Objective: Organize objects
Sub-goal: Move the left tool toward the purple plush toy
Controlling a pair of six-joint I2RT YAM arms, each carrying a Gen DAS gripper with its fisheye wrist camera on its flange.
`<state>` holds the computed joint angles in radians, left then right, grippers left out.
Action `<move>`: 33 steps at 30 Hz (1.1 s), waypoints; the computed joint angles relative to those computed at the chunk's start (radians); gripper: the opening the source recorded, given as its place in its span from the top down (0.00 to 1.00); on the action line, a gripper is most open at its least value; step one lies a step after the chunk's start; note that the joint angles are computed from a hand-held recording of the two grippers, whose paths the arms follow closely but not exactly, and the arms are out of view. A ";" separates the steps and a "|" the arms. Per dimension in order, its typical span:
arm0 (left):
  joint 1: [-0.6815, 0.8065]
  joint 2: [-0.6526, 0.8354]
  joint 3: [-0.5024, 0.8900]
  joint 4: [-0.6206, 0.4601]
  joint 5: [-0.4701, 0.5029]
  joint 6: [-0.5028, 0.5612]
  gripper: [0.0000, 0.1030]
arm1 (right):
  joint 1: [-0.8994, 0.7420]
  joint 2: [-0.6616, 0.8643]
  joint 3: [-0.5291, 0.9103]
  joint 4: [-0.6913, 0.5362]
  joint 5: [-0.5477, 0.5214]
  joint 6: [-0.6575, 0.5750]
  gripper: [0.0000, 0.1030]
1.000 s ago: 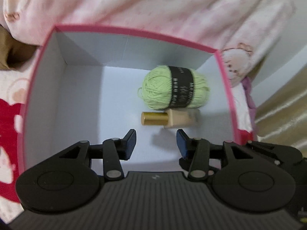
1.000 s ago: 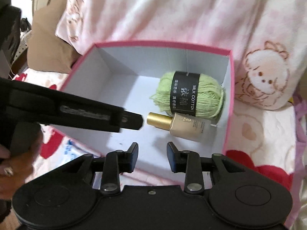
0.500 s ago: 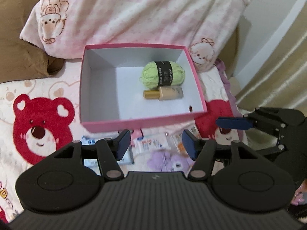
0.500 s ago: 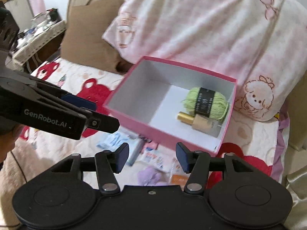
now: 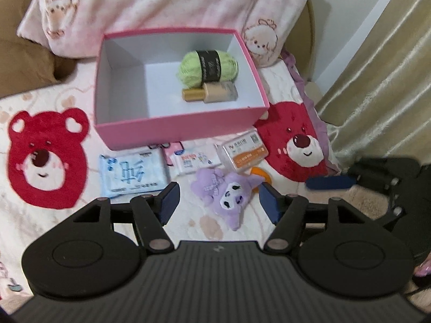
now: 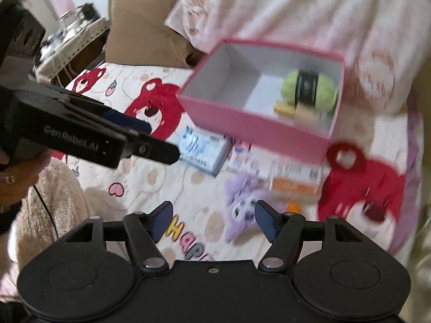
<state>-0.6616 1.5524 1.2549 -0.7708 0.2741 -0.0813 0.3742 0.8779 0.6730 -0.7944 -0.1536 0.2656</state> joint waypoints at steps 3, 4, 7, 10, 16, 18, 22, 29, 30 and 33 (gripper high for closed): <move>-0.009 0.022 -0.050 0.078 0.009 0.000 0.38 | -0.022 -0.014 -0.100 0.079 -0.041 0.065 0.30; -0.014 0.032 -0.063 0.102 0.005 0.002 0.38 | -0.024 -0.013 -0.128 0.108 -0.046 0.087 0.30; -0.025 0.076 -0.091 0.176 -0.004 0.004 0.38 | -0.049 0.009 -0.206 0.210 -0.071 0.156 0.30; -0.019 0.127 -0.118 0.270 0.016 -0.027 0.36 | -0.056 0.060 -0.268 0.319 -0.065 0.233 0.30; -0.025 0.246 -0.130 0.381 0.010 -0.072 0.35 | -0.035 0.246 -0.323 0.537 0.004 0.340 0.30; -0.024 0.274 -0.151 0.435 0.022 -0.082 0.36 | -0.004 0.325 -0.328 0.605 0.035 0.374 0.30; -0.031 0.313 -0.191 0.529 0.001 -0.074 0.37 | 0.031 0.475 -0.372 0.786 0.061 0.492 0.30; -0.001 0.389 -0.213 0.632 0.087 -0.078 0.41 | 0.068 0.536 -0.430 0.951 0.109 0.554 0.30; 0.002 0.403 -0.211 0.639 0.106 -0.083 0.44 | 0.076 0.536 -0.433 0.961 0.123 0.555 0.30; 0.001 0.438 -0.211 0.669 0.131 -0.103 0.46 | 0.123 0.538 -0.432 0.973 0.189 0.551 0.38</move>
<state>-0.6601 1.9905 1.0442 -0.1019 0.4054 -0.1847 0.4974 1.4162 0.2407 0.1781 0.0356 0.8169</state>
